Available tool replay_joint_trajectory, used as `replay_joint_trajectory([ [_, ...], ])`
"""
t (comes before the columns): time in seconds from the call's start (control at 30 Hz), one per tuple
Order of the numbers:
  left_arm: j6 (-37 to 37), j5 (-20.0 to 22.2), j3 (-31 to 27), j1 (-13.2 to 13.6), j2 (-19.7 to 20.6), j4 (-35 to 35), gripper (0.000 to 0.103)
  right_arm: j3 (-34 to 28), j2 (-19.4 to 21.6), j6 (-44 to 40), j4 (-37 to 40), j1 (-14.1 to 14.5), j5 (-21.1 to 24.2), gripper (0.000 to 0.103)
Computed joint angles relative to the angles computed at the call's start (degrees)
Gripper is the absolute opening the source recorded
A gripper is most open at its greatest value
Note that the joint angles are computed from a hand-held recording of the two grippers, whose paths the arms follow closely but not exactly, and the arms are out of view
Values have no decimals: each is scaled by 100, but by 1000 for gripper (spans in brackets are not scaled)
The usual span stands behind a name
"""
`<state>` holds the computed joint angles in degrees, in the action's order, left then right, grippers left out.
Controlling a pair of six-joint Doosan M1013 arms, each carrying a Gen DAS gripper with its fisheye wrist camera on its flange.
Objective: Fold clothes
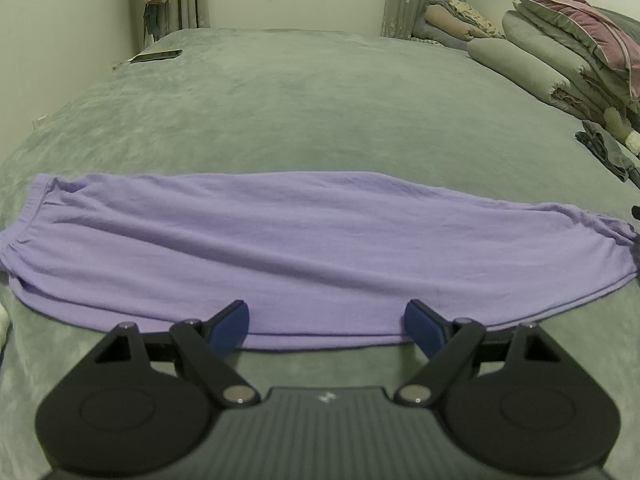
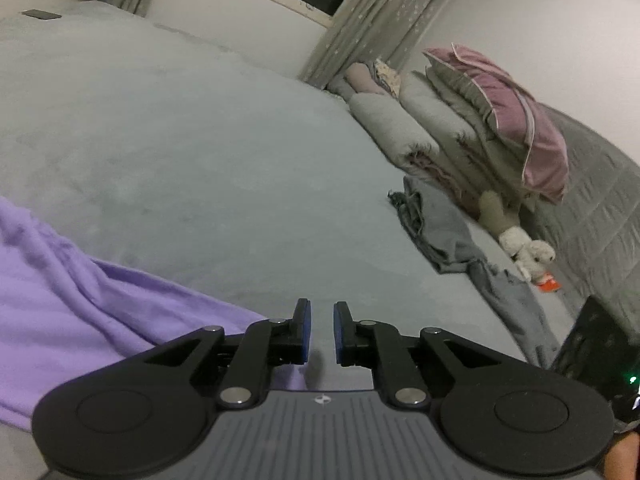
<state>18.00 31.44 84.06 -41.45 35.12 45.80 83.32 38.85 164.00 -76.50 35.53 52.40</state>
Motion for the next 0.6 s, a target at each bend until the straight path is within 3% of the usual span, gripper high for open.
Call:
replay_joint_trajectory([
  [0.13, -5, 25, -15, -9, 13, 23, 85, 302, -279, 301, -232, -22, -779, 19],
  [0.27, -5, 39, -15, -14, 15, 40, 85, 628, -578, 390, -76, -252, -2669, 28],
  [0.33, -4, 32, -14, -12, 12, 32, 86, 516, -496, -297, 529, -282, -2733, 28],
  [0.37, -3, 27, -13, -10, 10, 27, 86, 423, -426, -599, 795, -273, -2558, 27],
  [0.47, -6, 21, -11, -8, 5, 18, 86, 384, -418, -1004, 1399, -343, -2688, 5],
  [0.6, -3, 24, -9, -12, 5, 28, 86, 513, -549, 5, 522, -313, -2670, 4],
])
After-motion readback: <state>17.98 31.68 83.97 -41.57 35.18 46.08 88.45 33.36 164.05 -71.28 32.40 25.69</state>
